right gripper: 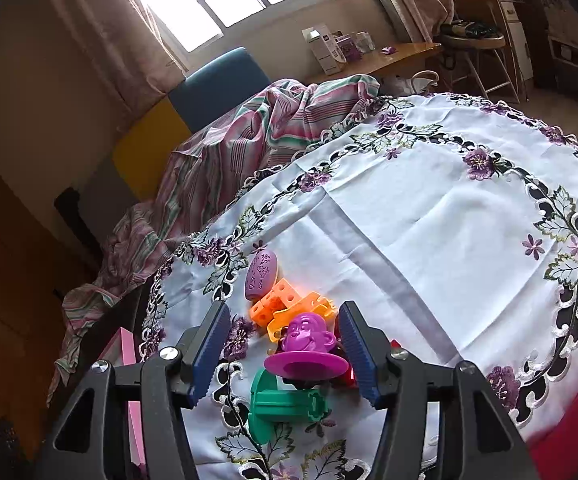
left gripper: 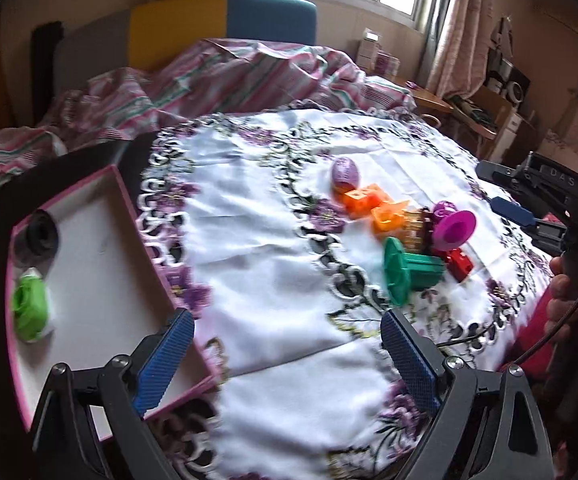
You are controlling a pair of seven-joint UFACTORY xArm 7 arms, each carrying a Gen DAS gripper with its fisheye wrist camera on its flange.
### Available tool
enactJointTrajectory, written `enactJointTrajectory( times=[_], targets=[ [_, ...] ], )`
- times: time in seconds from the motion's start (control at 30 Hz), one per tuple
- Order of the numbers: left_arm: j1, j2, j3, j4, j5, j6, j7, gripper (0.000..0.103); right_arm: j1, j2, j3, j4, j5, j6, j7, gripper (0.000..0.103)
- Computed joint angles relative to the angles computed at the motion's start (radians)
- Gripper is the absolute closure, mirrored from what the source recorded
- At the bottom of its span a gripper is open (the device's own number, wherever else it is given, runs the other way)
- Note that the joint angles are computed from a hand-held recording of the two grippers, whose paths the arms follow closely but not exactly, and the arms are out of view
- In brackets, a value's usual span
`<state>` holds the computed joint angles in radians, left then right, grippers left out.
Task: Organize rigid objects
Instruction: 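Grasp the teal spool-shaped holder with the left tool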
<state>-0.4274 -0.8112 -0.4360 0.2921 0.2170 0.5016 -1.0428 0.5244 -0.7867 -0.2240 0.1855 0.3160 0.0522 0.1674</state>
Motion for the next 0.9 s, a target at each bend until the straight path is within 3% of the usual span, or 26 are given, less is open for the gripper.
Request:
enactJointTrajectory(
  times=[0.17, 0.37, 0.47, 0.57, 0.7, 0.73, 0.8, 0.87, 0.9],
  targets=[
    [0.008, 0.194, 0.012, 0.069, 0.012, -0.164, 0.059, 0.011, 0.025, -0.003, -0.031, -0.001, 0.010, -0.007, -0.008, 0.044],
    [-0.001, 0.434, 0.043, 0.180, -0.004, -0.287, 0.131, 0.010, 0.053, -0.017, -0.083, -0.009, 0.035, -0.021, -0.009, 0.038],
    [0.034, 0.539, 0.021, 0.252, 0.033, -0.285, 0.121, 0.010, 0.068, -0.024, -0.104, -0.013, 0.043, -0.028, -0.013, 0.038],
    [0.021, 0.627, 0.044, 0.309, 0.042, -0.295, 0.115, 0.010, 0.075, -0.019, -0.104, -0.009, 0.040, -0.026, -0.017, 0.037],
    [0.023, 0.727, 0.057, 0.393, 0.139, -0.260, 0.034, 0.011, 0.080, -0.017, -0.105, -0.007, 0.041, -0.024, -0.023, 0.037],
    [0.014, 0.745, 0.068, 0.406, 0.150, -0.250, 0.026, 0.014, 0.083, -0.018, -0.109, -0.008, 0.043, -0.024, -0.025, 0.037],
    [-0.029, 0.783, 0.117, 0.414, 0.131, -0.281, 0.056, 0.046, 0.077, -0.018, -0.106, -0.009, 0.046, -0.024, -0.022, 0.037],
    [-0.004, 0.768, 0.103, 0.394, 0.201, -0.308, 0.001, 0.049, 0.059, -0.018, -0.091, -0.012, 0.049, -0.027, -0.009, 0.037],
    [-0.031, 0.755, 0.132, 0.373, 0.198, -0.331, 0.006, 0.049, 0.047, -0.017, -0.082, -0.015, 0.050, -0.030, 0.001, 0.037]
  ],
)
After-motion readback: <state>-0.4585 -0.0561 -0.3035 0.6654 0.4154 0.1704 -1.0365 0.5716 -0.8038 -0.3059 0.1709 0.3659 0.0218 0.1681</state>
